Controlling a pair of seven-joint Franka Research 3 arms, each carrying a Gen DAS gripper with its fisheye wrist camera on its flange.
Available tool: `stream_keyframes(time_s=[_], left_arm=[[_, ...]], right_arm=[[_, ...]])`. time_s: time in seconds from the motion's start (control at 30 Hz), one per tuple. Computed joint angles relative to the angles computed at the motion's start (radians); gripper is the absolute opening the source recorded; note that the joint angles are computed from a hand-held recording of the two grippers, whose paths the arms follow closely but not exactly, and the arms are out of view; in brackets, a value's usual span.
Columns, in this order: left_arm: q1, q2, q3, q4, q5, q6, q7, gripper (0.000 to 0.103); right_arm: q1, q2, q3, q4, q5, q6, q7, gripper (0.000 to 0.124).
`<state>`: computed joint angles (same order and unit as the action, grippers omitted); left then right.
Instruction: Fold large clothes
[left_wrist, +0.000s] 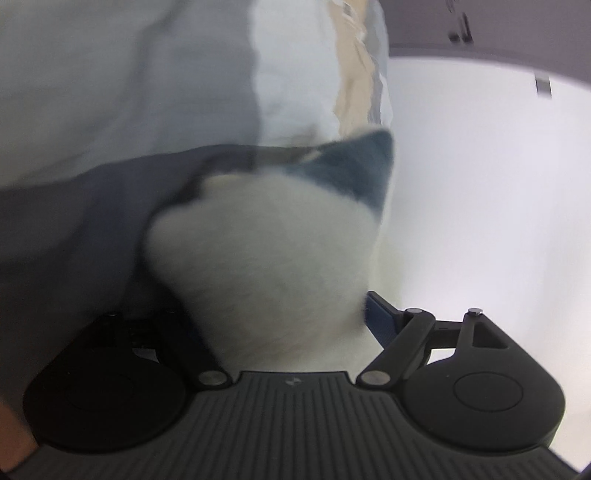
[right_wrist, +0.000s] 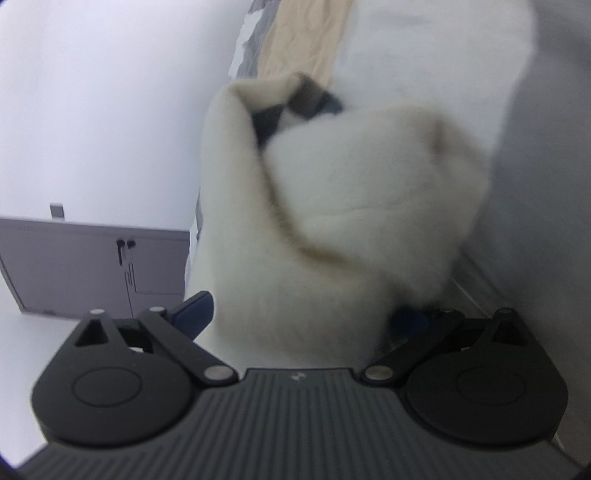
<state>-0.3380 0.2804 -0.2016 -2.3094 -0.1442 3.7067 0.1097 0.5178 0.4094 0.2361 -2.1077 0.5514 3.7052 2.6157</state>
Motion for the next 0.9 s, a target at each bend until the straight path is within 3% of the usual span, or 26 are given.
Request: stream_keyframes(time_s=[0.1,0.17,0.3,0.43,0.53,0.6,0.7,0.83,0.9], left_arm=[[-0.040,-0.002,0.047,0.039,-0.043,-0.079,0.124,0.080],[-0.084,-0.008,0.081,0.057,-0.109,-0.116,0.209,0.069],[-0.129,-0.037,0.098,0.034,-0.192,-0.114,0.322,0.054],[-0.181,-0.073,0.117,0.026,-0.302,-0.095,0.510,0.046],[-0.146,-0.119,0.068,-0.027,-0.286,-0.052,0.517,0.044],[-0.103,-0.155,0.035,-0.063,-0.217,-0.049,0.507,0.044],[-0.018,-0.199,-0.009,-0.113,-0.045,-0.043,0.385,0.044],[-0.002,-0.279,-0.042,-0.180,0.003,-0.047,0.349,0.044],[0.007,-0.312,-0.046,-0.198,0.080,-0.050,0.276,0.044]], right_arm=[[0.015,0.025,-0.034,0.060,-0.022,-0.065,-0.087,0.101],[0.046,0.036,-0.062,0.085,0.016,-0.080,-0.152,0.089],[0.024,0.032,-0.043,0.072,0.009,-0.059,-0.188,0.064],[0.073,0.001,-0.074,0.064,0.081,-0.045,-0.295,0.052],[0.110,-0.039,-0.090,0.047,0.147,-0.040,-0.398,0.048],[0.131,-0.064,-0.089,0.028,0.194,-0.017,-0.461,0.047],[0.120,-0.110,-0.062,-0.022,0.218,0.009,-0.481,0.047],[0.118,-0.177,-0.040,-0.084,0.243,0.038,-0.513,0.047],[0.095,-0.222,-0.026,-0.130,0.213,0.038,-0.470,0.047]])
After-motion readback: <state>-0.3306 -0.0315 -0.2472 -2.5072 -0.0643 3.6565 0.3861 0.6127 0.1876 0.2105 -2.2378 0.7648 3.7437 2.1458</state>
